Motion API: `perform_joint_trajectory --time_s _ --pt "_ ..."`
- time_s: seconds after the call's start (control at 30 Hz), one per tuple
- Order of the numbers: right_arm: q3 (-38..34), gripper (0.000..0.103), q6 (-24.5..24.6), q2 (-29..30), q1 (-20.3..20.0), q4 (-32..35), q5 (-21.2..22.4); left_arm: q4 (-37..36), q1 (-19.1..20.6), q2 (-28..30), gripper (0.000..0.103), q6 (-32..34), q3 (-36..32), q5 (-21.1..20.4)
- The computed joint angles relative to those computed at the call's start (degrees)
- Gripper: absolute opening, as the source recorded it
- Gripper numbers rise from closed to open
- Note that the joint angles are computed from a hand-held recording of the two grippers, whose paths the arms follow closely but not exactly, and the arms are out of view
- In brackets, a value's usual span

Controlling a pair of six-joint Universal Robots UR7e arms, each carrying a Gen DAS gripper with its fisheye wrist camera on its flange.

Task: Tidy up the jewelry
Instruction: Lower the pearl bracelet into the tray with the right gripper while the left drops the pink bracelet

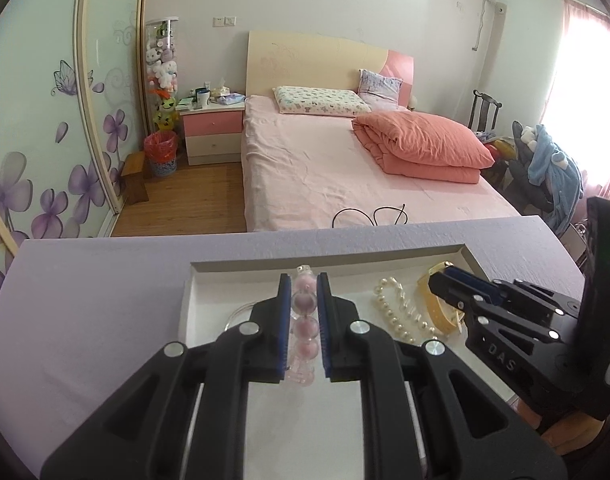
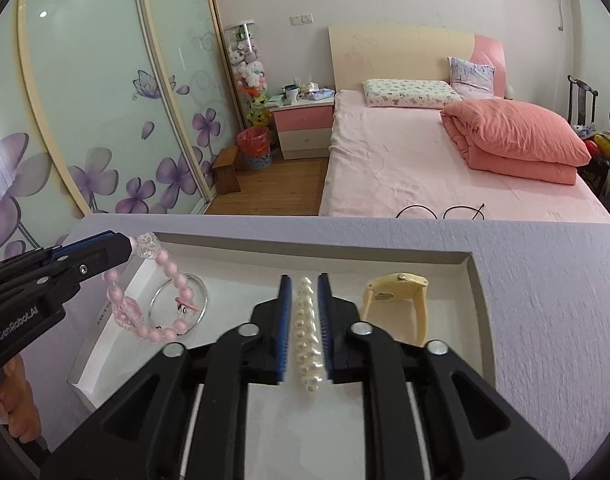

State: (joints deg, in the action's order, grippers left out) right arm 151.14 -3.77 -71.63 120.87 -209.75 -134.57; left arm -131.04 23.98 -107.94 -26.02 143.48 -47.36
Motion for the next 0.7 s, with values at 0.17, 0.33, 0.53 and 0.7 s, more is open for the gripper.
perform_joint_trajectory --time_s 0.17,0.33,0.53,0.7 --pt "1.0 0.032 -0.7 -0.2 0.8 -1.7 -2.1 -2.3 0.3 1.5 0.013 1.1 0.1 -0.7" --pt "1.9 0.032 -0.3 -0.8 0.9 -2.1 -2.5 -4.4 0.8 3.2 0.013 1.7 0.0 -1.1" --pt "2.7 0.032 -0.9 -0.4 0.8 -3.1 -3.4 -6.2 2.0 4.9 0.014 2.1 0.1 -1.7" --pt "4.1 0.032 -0.1 -1.4 1.0 -3.0 -3.9 -4.0 0.5 1.8 0.043 0.1 0.9 1.2"
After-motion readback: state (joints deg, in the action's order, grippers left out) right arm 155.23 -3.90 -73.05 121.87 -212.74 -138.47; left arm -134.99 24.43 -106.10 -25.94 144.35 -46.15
